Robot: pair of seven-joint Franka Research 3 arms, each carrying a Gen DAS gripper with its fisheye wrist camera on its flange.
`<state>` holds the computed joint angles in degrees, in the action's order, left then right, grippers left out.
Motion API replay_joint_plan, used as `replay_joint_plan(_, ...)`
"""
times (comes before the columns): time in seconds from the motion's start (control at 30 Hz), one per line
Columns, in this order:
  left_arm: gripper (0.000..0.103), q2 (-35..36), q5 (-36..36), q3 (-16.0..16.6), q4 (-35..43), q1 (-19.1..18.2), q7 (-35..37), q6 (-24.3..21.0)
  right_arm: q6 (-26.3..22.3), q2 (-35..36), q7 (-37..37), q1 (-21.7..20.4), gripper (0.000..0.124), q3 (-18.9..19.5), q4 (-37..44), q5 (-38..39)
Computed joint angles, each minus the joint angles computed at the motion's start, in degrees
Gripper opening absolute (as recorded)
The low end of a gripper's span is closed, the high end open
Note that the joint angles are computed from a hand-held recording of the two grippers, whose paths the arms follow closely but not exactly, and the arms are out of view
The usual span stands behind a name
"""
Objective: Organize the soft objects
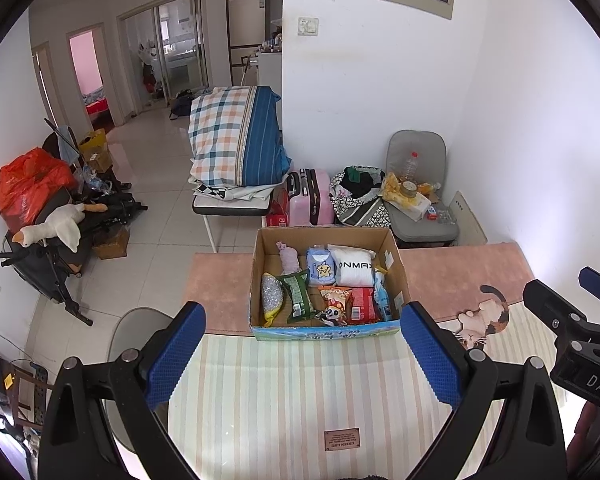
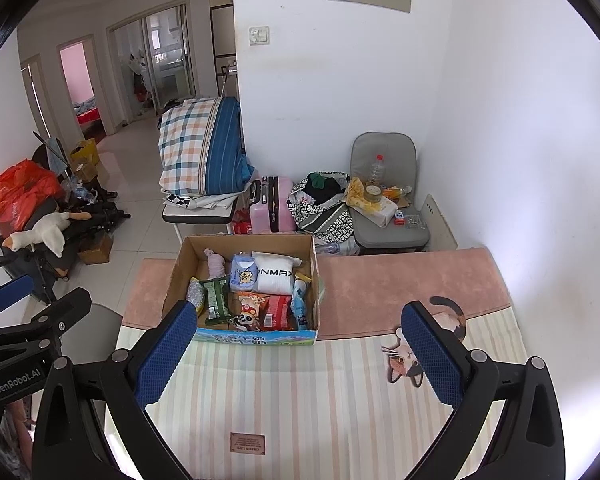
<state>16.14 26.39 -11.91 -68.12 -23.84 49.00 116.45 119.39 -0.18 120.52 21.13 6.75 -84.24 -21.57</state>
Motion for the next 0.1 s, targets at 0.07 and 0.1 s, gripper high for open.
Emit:
replay_joint_plan(0.07, 0.100, -0.2, -0.2, 0.0, -0.6, 0.1, -0.2, 0.4, 0.1, 0.0, 0.0, 0.0, 0.103, 0.0, -0.1, 0.2)
replay_joint_plan(0.1, 0.100, -0.2, -0.2, 0.0, -0.6, 0.1, -0.2, 0.5, 0.0, 0.0, 0.1, 0.0, 0.103, 0.0, 0.0, 0.1)
